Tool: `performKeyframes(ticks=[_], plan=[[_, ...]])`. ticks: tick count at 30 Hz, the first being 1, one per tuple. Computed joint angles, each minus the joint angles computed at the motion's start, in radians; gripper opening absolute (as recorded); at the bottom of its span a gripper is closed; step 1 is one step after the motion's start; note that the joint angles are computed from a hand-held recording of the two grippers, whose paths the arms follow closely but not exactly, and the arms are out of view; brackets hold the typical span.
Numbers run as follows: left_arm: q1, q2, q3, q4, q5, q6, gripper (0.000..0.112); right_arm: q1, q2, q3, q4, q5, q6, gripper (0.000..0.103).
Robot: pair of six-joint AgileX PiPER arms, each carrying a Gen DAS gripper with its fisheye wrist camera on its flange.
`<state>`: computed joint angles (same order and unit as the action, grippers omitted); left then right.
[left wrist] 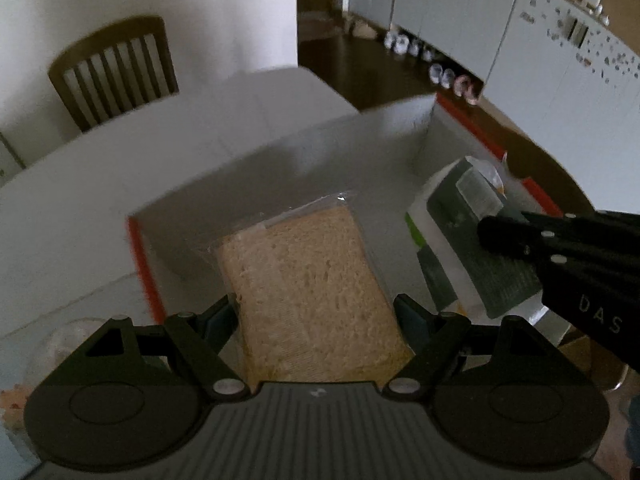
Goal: Organize objects
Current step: 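Carry the bread with the left tool while the right tool carries the green package into the red box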
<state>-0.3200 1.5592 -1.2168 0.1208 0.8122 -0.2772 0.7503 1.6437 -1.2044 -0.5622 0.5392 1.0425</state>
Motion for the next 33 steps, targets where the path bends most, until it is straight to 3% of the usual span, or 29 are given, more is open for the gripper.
performKeyframes(ticks=[7,15,19,33], plan=[[-0.012,0.086,-0.013,0.001,0.020,0.003,0.083,-0.053,0.028,0.029,0.147,-0.039,-0.110,0.010],[-0.054,0.124,-0.020,0.069,0.039,-0.059,0.084,-0.066,0.067,0.000,0.238,-0.003,-0.204,0.011],[-0.074,0.160,-0.069,0.073,0.085,-0.050,0.088,-0.068,0.069,-0.003,0.265,0.007,-0.240,0.011],[-0.012,0.082,-0.028,-0.025,0.055,0.014,0.091,-0.071,0.013,0.026,0.281,0.031,-0.280,0.015]])
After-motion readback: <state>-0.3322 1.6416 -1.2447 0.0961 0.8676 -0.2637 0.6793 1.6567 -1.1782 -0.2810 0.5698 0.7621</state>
